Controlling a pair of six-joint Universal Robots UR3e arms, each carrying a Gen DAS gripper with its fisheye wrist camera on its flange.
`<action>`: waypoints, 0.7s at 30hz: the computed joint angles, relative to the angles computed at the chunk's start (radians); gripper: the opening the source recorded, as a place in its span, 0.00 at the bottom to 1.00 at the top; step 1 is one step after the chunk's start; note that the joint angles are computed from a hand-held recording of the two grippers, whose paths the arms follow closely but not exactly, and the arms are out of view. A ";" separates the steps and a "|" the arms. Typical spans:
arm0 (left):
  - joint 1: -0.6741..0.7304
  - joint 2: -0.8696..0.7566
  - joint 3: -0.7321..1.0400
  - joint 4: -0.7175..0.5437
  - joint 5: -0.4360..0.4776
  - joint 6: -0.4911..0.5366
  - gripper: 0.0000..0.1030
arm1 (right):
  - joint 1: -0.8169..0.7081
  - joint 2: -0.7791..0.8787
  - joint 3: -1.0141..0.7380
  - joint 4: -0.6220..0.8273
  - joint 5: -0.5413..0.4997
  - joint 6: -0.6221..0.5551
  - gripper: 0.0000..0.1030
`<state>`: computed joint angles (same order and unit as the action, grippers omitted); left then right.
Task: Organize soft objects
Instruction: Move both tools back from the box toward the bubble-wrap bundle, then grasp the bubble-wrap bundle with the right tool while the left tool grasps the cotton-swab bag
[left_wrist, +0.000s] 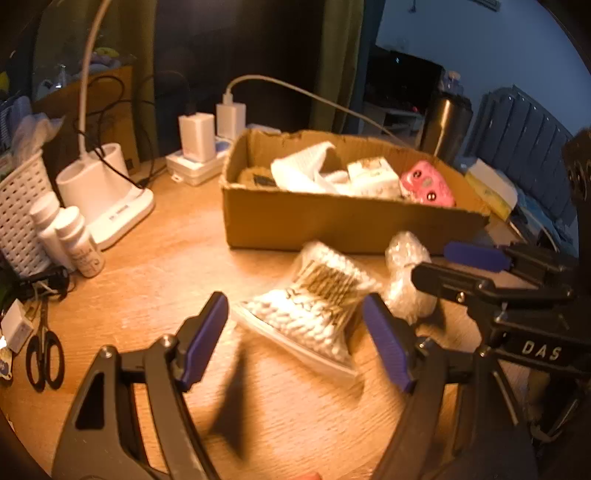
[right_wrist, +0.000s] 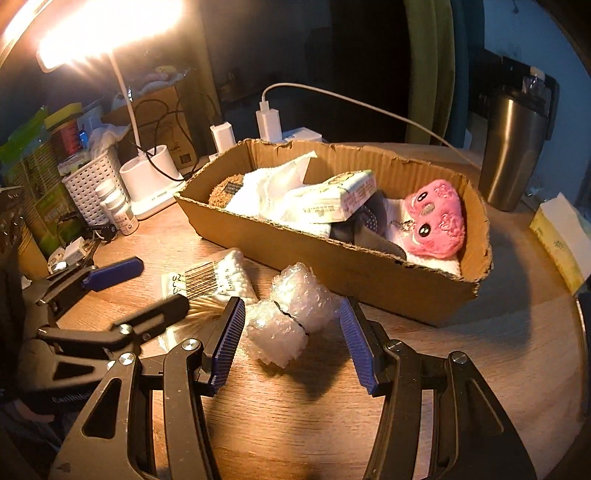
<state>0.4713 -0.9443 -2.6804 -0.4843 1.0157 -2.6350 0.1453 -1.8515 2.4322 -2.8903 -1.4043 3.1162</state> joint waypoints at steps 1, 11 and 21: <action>-0.028 -0.040 0.006 0.040 0.025 -0.017 0.74 | -0.003 0.005 0.000 -0.001 0.002 -0.002 0.55; -0.240 -0.322 0.072 0.301 0.218 -0.100 0.74 | -0.092 0.003 0.026 0.024 0.111 -0.048 0.54; -0.330 -0.431 0.118 0.384 0.311 -0.134 0.74 | -0.149 -0.037 0.064 0.056 0.193 -0.104 0.31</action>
